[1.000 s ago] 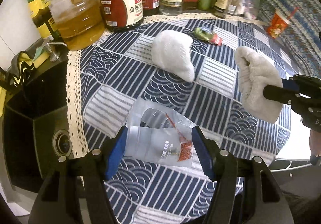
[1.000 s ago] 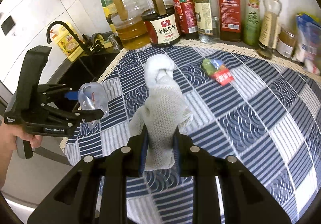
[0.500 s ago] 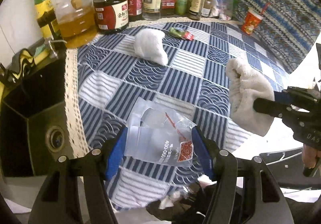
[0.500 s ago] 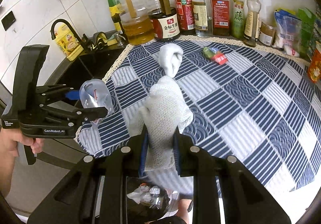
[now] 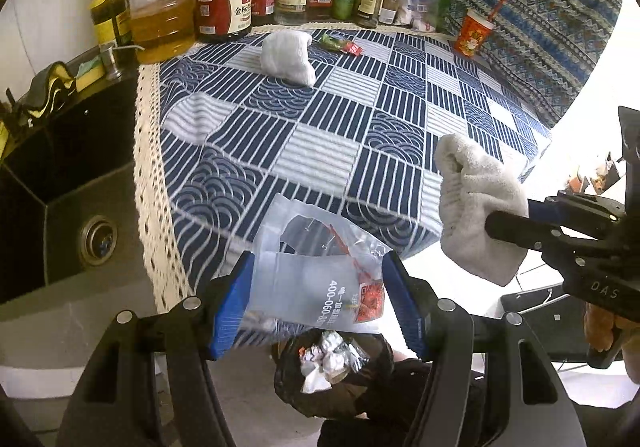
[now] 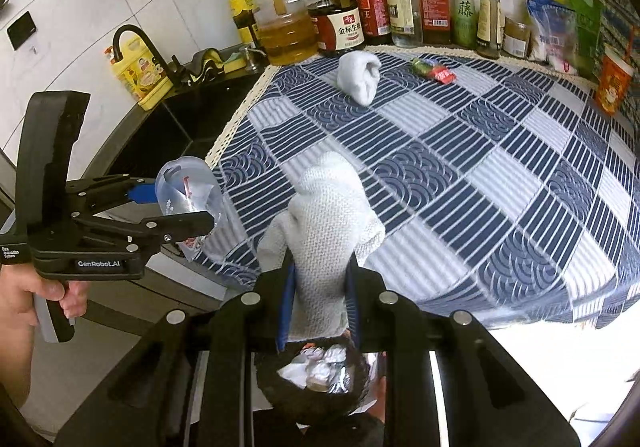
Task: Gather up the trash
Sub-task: 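Carry the towel and labeled bag down over the black bin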
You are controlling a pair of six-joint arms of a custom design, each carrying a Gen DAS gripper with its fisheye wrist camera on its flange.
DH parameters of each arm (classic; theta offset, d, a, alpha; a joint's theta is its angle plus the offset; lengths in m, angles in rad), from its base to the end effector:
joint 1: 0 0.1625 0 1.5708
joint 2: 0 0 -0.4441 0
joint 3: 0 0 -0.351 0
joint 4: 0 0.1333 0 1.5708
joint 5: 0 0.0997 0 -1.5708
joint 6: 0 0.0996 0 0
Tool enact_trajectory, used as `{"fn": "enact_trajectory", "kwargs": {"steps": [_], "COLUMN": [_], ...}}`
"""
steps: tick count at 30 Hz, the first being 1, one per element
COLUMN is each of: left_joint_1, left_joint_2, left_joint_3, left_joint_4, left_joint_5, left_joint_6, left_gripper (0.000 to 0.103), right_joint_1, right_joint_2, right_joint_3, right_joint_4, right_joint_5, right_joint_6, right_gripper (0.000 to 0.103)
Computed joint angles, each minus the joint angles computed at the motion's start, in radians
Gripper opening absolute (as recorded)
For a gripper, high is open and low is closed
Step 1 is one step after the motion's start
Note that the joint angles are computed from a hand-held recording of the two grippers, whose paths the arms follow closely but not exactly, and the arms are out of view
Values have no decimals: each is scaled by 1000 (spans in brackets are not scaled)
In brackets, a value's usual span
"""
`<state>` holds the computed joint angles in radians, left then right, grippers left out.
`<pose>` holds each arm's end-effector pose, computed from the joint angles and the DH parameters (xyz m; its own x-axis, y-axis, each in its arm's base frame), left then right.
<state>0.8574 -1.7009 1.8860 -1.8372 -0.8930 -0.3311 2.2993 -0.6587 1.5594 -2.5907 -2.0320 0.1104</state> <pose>-0.1092 -0.4253 0.4690 -0.8006 0.2007 -0.5647 0.4145 0.8659 -0.2800 0.5183 -0.4473 0.0825 -0.7720 -0.4717 0.4261 -0.5795 0.7977 -0.1669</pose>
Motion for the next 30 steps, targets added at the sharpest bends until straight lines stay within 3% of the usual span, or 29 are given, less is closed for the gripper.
{"fn": "enact_trajectory", "kwargs": {"steps": [12,30], "left_joint_1": [-34,49], "left_joint_2": [-135,-216], "left_joint_3": [107,245], "left_joint_4": [37,17], "left_joint_5": [-55,-171], "left_joint_6": [-84,-155], "left_gripper": [63,63], "right_joint_1": [50,41], "right_joint_2": [-7,21], "right_joint_3": [92,164], "right_joint_4": [-32,10], "right_joint_5": [-7,39], "right_joint_6": [106,197], "right_gripper": [24,24]}}
